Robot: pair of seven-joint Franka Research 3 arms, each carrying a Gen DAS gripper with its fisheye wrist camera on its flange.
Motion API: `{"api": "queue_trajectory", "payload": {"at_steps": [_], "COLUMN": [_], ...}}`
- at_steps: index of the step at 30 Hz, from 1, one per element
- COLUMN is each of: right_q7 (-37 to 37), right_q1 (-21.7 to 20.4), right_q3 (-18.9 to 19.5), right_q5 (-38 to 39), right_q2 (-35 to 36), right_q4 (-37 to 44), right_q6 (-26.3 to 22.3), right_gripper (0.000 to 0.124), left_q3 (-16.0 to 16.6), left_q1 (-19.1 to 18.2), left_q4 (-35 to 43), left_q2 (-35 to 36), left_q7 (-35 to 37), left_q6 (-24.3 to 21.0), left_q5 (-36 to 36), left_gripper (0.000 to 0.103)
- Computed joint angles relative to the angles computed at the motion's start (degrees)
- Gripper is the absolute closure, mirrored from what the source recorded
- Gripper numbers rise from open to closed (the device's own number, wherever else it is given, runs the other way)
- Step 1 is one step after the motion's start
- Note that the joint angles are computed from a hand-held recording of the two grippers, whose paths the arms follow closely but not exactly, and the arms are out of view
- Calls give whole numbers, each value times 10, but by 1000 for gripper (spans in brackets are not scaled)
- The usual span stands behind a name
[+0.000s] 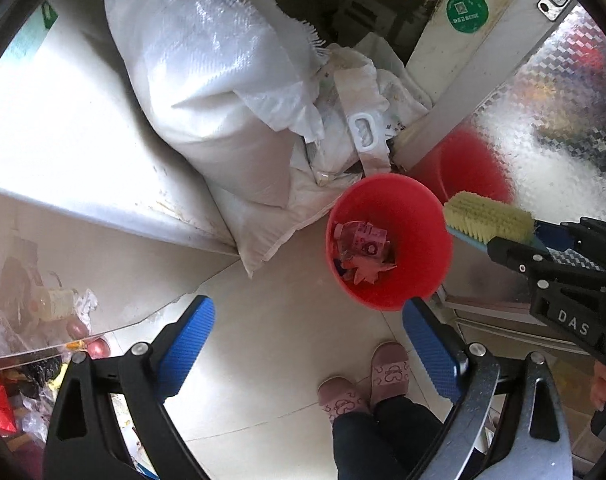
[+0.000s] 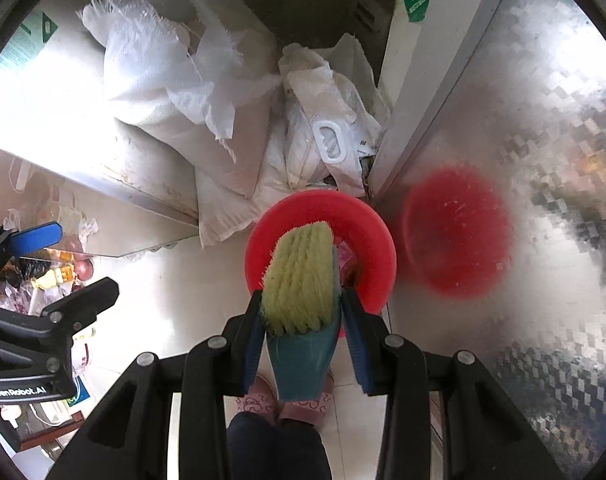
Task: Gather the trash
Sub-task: 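Open the right gripper over the red bin to drop the brush, then raise both tools back up to the counter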
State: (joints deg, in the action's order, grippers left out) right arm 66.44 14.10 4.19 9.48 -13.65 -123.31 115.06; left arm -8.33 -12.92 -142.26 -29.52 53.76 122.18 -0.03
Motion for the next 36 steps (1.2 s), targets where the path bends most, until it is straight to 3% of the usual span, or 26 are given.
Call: {"api": "queue_trajectory", "payload": {"at_steps": [12,17,22,28,36], "right_q7": [24,27,24,14,13], "right_q1": [0,-3,-5,-10,-12], "right_q3": [6,0,-2,-7,-9], "right_q5": [-28,-20,-15,2,26], "right_q2": [-5,-8,-24,-55,-89], "right_q4": [-10,-7,-8,12,81], "right_q6": [12,2,-3,-37,-117], "right_gripper": [89,58,51,51,51], "left_q3": [2,-1,-10,-12,-20], "left_q1": [-8,-11,-12,-19,-21], "left_q4": [-13,-13,-7,15,96], "left_q2": [-12,-16,-28,-63,-109], "left_q7": [-9,-9,-19,-28,-42], "left_q6": [10,8,-3,-51,-167], "left_q5": [-10,-10,3,10,30], "left_gripper": [9,9,9,9,9]}}
